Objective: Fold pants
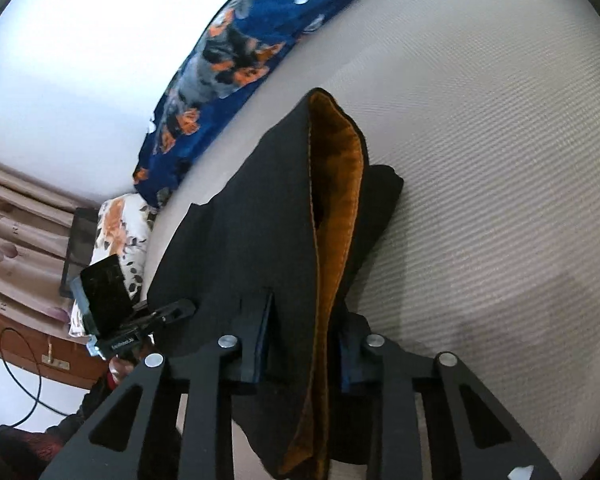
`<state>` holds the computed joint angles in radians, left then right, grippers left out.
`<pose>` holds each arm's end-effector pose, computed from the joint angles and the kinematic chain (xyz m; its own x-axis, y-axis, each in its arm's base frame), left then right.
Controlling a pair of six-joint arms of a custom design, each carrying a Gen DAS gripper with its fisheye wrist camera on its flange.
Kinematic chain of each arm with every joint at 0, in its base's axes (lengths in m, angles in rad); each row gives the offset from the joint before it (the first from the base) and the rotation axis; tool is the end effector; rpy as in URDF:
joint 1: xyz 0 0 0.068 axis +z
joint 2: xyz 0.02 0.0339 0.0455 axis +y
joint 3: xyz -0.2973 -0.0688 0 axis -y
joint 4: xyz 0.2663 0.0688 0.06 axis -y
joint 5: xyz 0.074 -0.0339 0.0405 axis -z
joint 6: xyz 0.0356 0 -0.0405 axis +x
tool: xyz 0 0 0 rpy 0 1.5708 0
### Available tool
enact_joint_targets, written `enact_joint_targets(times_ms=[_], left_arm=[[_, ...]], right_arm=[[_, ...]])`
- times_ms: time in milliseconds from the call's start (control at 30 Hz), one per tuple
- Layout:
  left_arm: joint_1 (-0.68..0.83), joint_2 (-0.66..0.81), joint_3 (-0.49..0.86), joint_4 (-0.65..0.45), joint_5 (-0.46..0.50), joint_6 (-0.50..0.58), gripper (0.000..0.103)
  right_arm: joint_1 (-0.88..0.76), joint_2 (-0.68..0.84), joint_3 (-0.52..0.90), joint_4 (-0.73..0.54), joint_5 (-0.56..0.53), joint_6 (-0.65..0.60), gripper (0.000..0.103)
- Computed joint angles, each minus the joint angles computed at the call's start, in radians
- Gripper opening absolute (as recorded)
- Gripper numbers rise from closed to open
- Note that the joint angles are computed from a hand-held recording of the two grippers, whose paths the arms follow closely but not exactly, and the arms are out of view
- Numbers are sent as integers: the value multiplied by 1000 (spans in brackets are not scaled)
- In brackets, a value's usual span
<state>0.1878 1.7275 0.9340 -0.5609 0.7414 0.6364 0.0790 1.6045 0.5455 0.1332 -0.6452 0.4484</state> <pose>0.3164 0.0357 0.1615 -0.7688 0.3000 -0.5647 0.5741 0.7129 -0.4028 0.2718 0.0430 0.1260 -0.9014 0.2761 -0.3334 -0.0362 0.7194 0.6937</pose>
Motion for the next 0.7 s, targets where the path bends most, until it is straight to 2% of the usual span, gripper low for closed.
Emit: enact_joint_targets(times_ms=[67,233,367,467,700], left_arm=[[15,-56,-37,62,-45,-21,16],[156,-130,-52,87,-82,30,16],[262,-167,-62,155,-118,70,16],[353,-143,-41,183,-103,99,16],[429,-68,17,279,-101,74,16]], right_arm=[[57,-14,-13,48,19,49,24],[222,11,41,134,92,147,23],[354,79,157,131,166,197,22],[439,133,257,110,231,213,22],[550,273,488,27,316,229,21]])
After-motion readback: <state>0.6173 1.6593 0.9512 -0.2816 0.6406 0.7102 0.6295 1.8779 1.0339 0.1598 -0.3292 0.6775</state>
